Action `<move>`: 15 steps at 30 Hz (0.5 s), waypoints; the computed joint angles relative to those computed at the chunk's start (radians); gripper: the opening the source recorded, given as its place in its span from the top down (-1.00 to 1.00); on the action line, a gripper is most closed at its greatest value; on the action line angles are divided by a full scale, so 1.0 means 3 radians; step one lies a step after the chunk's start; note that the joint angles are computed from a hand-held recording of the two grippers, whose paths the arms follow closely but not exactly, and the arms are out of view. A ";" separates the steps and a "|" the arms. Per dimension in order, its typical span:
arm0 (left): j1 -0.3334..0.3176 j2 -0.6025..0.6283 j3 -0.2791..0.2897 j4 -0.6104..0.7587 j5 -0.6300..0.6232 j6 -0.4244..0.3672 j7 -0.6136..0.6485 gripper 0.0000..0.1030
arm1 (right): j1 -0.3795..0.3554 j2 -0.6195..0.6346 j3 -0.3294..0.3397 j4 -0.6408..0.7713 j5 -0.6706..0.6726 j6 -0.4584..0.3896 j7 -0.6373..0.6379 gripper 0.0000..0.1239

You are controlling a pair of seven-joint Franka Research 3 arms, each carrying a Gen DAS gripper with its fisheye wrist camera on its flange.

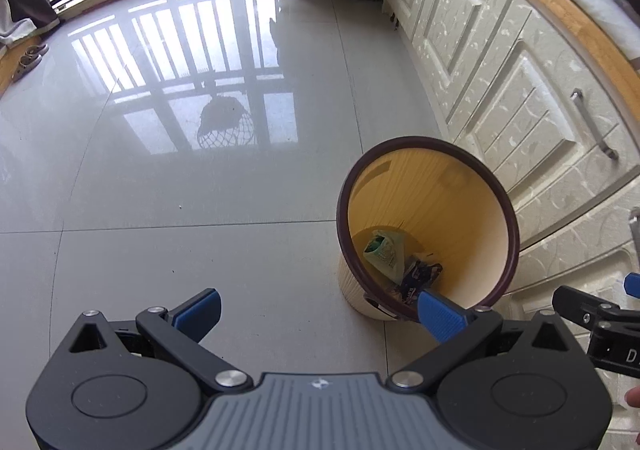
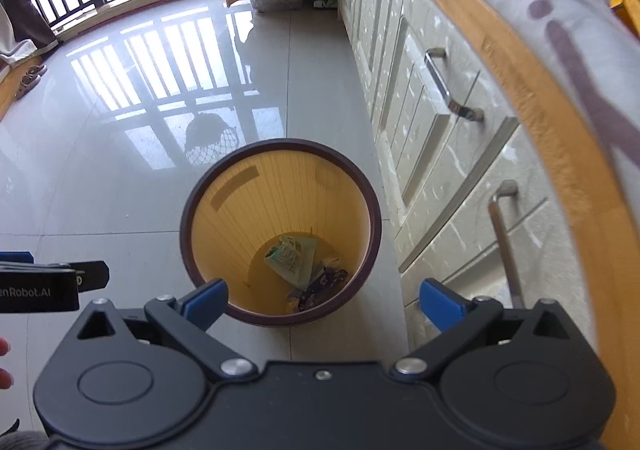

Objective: Collect trash
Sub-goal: 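Move both tools back toward the trash on the bench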

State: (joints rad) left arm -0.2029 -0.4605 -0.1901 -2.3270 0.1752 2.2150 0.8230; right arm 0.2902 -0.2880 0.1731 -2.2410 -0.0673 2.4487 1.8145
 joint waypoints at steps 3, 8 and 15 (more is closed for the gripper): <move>-0.0012 -0.0101 -0.0021 -0.0027 0.0016 -0.0019 -0.0024 -1.00 | 0.0005 -0.0141 0.0008 -0.0050 0.0014 -0.0039 0.0011 -0.66; -0.0040 -0.0239 -0.0052 -0.0051 0.0052 -0.0087 -0.0061 -1.00 | -0.0044 -0.0379 0.0058 -0.0169 -0.0018 -0.0066 0.0101 -0.66; -0.0079 -0.0457 -0.0119 -0.0063 0.0180 -0.0183 -0.0067 -1.00 | -0.0086 -0.0713 0.0119 -0.0327 -0.0007 -0.0086 0.0083 -0.66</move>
